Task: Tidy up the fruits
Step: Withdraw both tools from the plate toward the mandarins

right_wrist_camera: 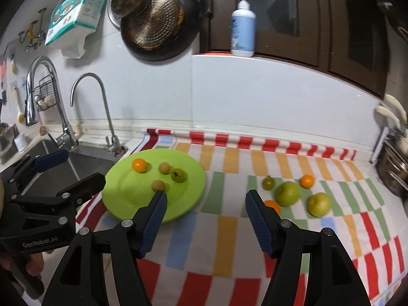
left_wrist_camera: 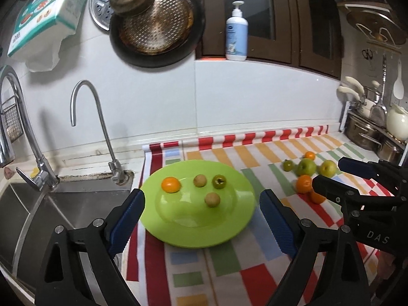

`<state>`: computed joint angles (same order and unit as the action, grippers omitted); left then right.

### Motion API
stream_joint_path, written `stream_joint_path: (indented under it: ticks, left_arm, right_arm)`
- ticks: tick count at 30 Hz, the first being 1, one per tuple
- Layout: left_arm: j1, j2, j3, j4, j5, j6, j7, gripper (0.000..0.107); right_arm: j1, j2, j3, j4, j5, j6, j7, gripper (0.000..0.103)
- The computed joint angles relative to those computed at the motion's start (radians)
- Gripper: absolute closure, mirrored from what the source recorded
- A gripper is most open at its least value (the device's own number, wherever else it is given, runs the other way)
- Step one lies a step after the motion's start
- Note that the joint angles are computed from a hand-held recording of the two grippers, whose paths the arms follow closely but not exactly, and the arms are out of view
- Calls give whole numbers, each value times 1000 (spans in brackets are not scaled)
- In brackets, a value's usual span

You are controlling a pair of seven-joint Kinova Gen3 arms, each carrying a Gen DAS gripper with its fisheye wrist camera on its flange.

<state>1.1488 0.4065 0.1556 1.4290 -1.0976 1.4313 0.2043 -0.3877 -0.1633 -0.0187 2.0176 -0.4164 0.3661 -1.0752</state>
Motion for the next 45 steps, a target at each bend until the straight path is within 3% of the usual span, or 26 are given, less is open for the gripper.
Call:
stream_joint_path:
  ticks: [9,21,32,45]
  left_arm:
    - [57,75,-31,-129,-31,39,-59,15]
    - [53,126,-90,-199,-58,-121,-203,16]
    - [-14,129,-121,-157,-34,-326,-350,18]
    - [-154,141,-134,-139,147,-594,-564,30]
  right_arm:
    - [-10,-59,108,32,-46,22,84,38]
    - [64,-38,162,14,-85,55,180,38]
    - [152,43,102,7,-66,38,168,39]
    - [254,218,-15,-67,-40,70,108,39]
